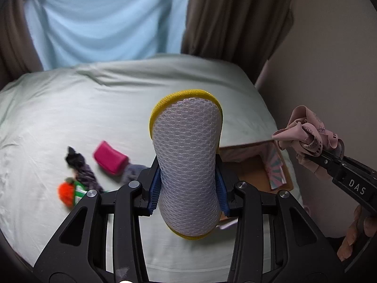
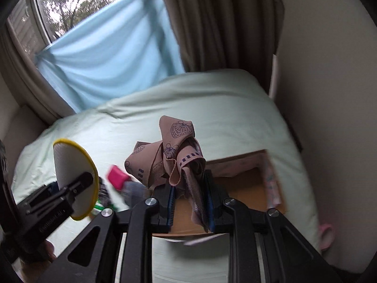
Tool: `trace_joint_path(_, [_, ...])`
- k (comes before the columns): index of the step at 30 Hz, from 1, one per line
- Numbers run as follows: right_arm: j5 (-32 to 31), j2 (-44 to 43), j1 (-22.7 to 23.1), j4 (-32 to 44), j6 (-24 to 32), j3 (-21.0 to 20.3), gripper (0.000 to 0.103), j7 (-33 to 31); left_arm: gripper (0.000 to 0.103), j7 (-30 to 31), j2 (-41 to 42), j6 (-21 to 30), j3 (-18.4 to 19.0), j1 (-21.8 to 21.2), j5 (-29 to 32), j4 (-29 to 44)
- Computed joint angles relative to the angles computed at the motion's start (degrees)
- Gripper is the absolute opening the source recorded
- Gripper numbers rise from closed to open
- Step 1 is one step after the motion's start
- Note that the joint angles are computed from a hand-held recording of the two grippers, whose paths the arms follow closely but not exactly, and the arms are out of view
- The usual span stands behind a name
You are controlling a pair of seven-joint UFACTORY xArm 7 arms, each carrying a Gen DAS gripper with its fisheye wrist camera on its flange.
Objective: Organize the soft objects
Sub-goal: 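Carry the mesh pad and pink cloth into the cardboard box and release both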
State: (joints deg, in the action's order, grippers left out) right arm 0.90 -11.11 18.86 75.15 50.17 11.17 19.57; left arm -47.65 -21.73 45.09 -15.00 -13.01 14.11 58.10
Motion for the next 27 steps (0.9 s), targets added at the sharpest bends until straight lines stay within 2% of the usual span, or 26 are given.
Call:
trace_joint_path(3, [0.2,1.0,-1.3,-0.3,2.1,-2.0,0.02,-4.0,0.036,-1.1,7.2,-0.2,-0.9,-1.1,-0.9,4.2])
trace_joint_path(7, [1.4,3.9,-3.0,-0.6,4.2,-3.6,0.02,-8.2,0.036,-2.1,17.4,1.3,-0.1,-4.2,-1.3,10.7])
trace_joint_path(13, [4.3,10.1,-4.8,0.1,5.1,-4.7,0.02,-13.0,0.036,1.1,28.8,3.4,3.9,-7.3,-8.1,16.5])
trace_joint_path(19, [7.9,16.5,-6.0,1.5,5.4,-4.8,0.02,-15.9,0.037,6.8,38.8,8.7,5.6,-8.5,-11.9,23.8])
trace_joint_path(25, [9.1,21.0,-6.5,2.9,6.7,-4.7,0.02,-16.4,0.037,8.7,41.3,9.8,6.5,-9.5,-13.0,24.5])
trace_joint_path(27, [9.6,21.8,-6.7,3.3,7.2,-4.6,0.02,-16.6,0.043,9.2,40.7,8.5,6.5,-9.6,-13.4,23.7])
